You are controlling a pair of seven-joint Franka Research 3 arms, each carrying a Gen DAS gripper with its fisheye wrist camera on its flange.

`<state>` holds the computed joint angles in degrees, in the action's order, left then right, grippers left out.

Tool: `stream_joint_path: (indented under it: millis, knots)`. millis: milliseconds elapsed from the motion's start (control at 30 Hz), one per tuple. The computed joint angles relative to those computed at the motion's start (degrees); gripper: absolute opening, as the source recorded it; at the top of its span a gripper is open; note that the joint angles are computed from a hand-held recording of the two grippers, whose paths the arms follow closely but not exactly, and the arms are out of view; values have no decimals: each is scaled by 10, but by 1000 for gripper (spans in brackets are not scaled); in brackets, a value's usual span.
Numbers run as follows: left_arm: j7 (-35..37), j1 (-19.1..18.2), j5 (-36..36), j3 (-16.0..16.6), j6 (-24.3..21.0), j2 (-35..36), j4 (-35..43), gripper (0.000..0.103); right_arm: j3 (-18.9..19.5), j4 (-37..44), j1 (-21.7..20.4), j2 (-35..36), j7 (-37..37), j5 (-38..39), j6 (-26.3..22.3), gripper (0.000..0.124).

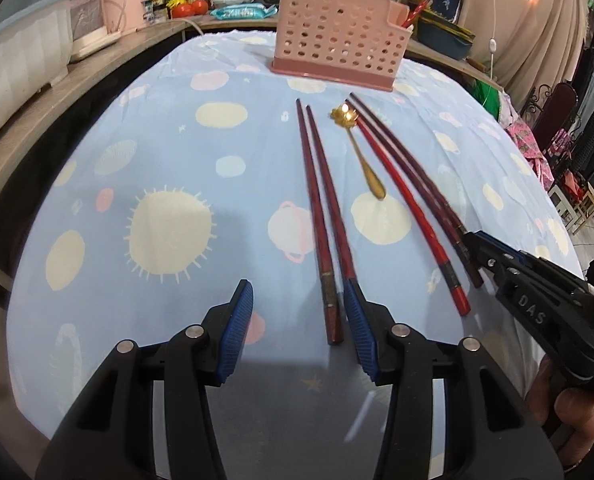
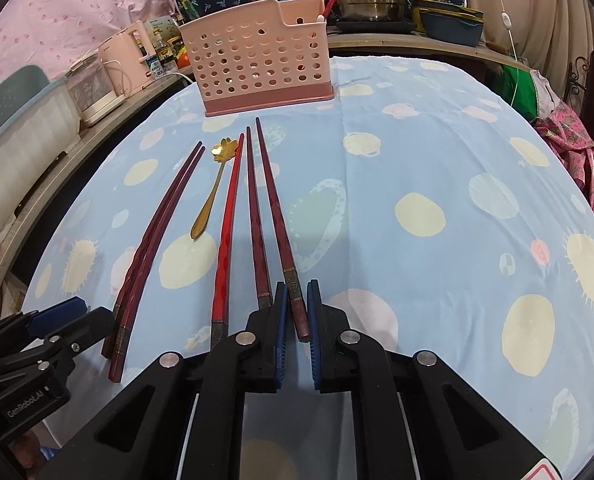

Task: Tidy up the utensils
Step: 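Grasp a dark red chopstick with the left gripper while the right gripper grasps a red chopstick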

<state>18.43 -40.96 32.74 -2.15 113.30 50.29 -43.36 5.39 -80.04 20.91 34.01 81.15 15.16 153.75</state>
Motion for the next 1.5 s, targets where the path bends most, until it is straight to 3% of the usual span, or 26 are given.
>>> stream_joint_path:
  millis: [300,700,1133,1500]
  knots:
    - [3,-6,6,5,-11,6,7,43,0,-3,0,-1,-1,2,2,9]
    - [-22,5,24,-4,21,-36,-67,9,0,-5,0,-2,-1,2,3,9]
    - [-41,15,31,-13,43,-67,-109,7,6,-20,-8,-15,-6,15,8,8]
    - [-64,13,70,-7,45,-100,-127,7,21,-27,-27,-44,-32,54,42,7]
